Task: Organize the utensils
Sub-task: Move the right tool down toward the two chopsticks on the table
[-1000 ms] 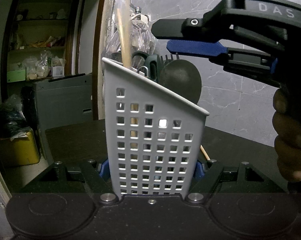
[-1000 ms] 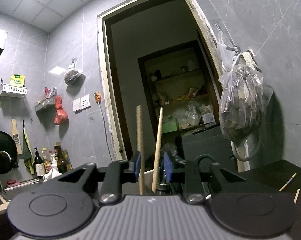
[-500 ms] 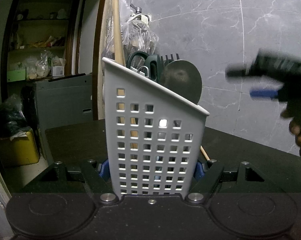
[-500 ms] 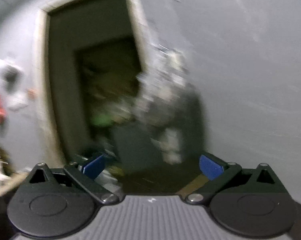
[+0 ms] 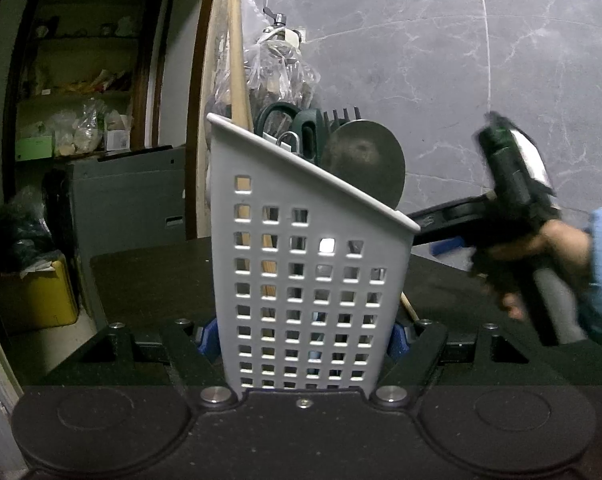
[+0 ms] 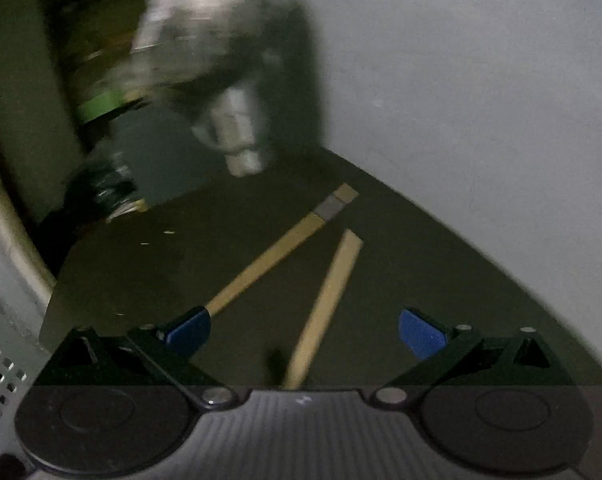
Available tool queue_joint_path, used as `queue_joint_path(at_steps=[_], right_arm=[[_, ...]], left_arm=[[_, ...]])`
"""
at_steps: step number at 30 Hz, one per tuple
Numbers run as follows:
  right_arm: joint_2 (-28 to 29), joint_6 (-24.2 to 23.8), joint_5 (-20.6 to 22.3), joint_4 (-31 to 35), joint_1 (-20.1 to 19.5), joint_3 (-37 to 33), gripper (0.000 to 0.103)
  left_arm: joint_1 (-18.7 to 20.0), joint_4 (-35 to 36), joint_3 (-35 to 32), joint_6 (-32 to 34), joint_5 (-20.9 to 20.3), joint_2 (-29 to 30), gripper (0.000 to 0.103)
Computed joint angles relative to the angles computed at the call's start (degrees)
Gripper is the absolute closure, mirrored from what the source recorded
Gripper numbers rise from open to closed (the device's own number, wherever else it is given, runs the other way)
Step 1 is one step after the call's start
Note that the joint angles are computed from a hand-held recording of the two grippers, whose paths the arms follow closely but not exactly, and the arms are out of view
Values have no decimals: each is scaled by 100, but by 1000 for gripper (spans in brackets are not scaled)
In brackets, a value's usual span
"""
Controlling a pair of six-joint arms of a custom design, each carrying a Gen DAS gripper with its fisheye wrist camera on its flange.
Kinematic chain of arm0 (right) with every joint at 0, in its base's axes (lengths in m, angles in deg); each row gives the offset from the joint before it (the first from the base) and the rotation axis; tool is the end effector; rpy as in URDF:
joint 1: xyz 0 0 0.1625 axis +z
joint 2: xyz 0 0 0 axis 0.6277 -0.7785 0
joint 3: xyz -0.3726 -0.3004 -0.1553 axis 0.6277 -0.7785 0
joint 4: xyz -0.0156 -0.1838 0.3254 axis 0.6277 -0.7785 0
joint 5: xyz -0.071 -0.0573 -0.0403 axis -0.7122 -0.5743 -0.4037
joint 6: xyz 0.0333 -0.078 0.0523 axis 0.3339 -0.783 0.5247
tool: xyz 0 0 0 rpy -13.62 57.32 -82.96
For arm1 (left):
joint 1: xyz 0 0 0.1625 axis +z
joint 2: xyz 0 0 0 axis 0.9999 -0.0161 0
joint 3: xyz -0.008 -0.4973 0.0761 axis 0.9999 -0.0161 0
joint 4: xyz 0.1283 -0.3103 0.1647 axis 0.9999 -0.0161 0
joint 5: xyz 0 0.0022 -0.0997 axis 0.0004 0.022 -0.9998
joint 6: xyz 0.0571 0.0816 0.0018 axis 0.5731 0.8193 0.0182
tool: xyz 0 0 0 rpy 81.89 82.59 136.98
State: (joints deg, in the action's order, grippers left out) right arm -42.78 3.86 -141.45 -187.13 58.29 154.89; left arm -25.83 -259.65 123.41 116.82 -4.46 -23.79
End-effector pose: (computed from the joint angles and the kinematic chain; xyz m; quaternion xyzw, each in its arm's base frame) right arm 0.2100 -0.8275 0.1508 0.2487 -0.8594 0.3880 0.2215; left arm -0.1306 -0.6645 0.1630 0.2754 0.7626 -0.5328 0.2422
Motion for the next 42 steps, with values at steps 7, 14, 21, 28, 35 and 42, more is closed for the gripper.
queue_joint_path(at_steps=[7, 14, 21, 28, 35, 42], right_arm=[[536, -1739, 221, -702, 96, -237, 4], [509, -1225, 112, -645, 76, -81, 3], [-524, -398, 659, -1808, 18, 1661, 3], [-1850, 48, 389, -3215, 366, 3785, 0], [-2825, 760, -47, -2915, 1246, 4556, 0], [-2810, 1009, -362, -1853, 1972, 3394, 0]], left_arm=[[9, -149, 31, 21, -23, 45, 26], [23, -158, 84, 30, -56, 13, 26], [60, -59, 101, 84, -157, -47, 26], [100, 42, 120, 158, -269, -94, 26], [164, 396, 71, 138, -440, -198, 25], [161, 528, 40, 122, -424, -241, 25]])
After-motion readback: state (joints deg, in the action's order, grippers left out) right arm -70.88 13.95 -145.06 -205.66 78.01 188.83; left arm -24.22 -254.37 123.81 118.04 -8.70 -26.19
